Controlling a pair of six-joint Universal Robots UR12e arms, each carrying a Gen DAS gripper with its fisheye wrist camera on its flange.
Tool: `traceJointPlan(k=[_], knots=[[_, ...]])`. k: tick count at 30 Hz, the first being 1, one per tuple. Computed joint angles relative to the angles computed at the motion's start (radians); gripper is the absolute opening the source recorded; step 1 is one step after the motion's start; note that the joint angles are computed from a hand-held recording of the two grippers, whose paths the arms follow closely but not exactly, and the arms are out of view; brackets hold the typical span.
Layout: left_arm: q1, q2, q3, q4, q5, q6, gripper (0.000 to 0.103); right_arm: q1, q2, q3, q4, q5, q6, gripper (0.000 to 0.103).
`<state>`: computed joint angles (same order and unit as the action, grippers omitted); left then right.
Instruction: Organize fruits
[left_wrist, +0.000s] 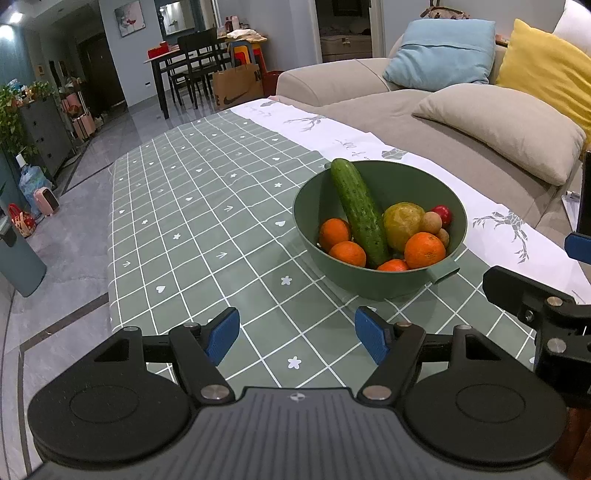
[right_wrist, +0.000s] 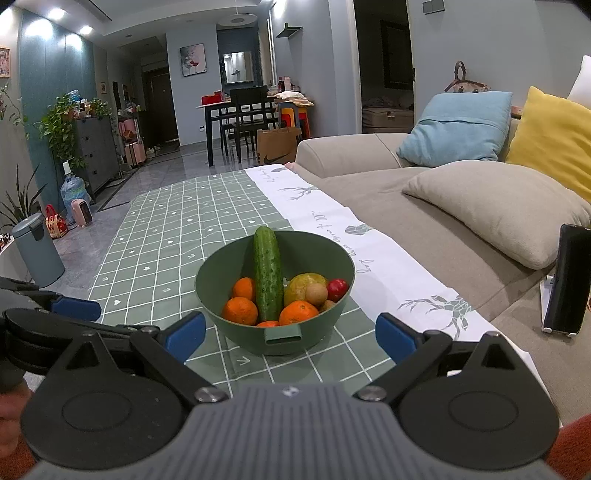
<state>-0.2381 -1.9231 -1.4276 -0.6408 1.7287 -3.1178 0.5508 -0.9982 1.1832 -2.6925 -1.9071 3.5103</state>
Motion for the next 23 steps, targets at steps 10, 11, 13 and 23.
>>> traceJointPlan(k=[10,11,13,23], knots=[[0.0,0.0,0.0,0.0,0.003,0.002,0.084,-0.002,0.0,0.002,-0.002,0.004,-0.003,0.095],[-0.001,0.0,0.0,0.001,0.005,0.004,0.084,-0.003,0.0,0.002,-0.002,0.005,-0.002,0.095],[-0.002,-0.001,0.0,0.002,0.009,0.005,0.084,-0.003,0.001,0.002,-0.001,0.006,-0.003,0.095],[-0.003,0.001,-0.005,0.014,0.015,0.012,0.084,-0.003,0.001,0.003,0.0,0.007,-0.002,0.095]])
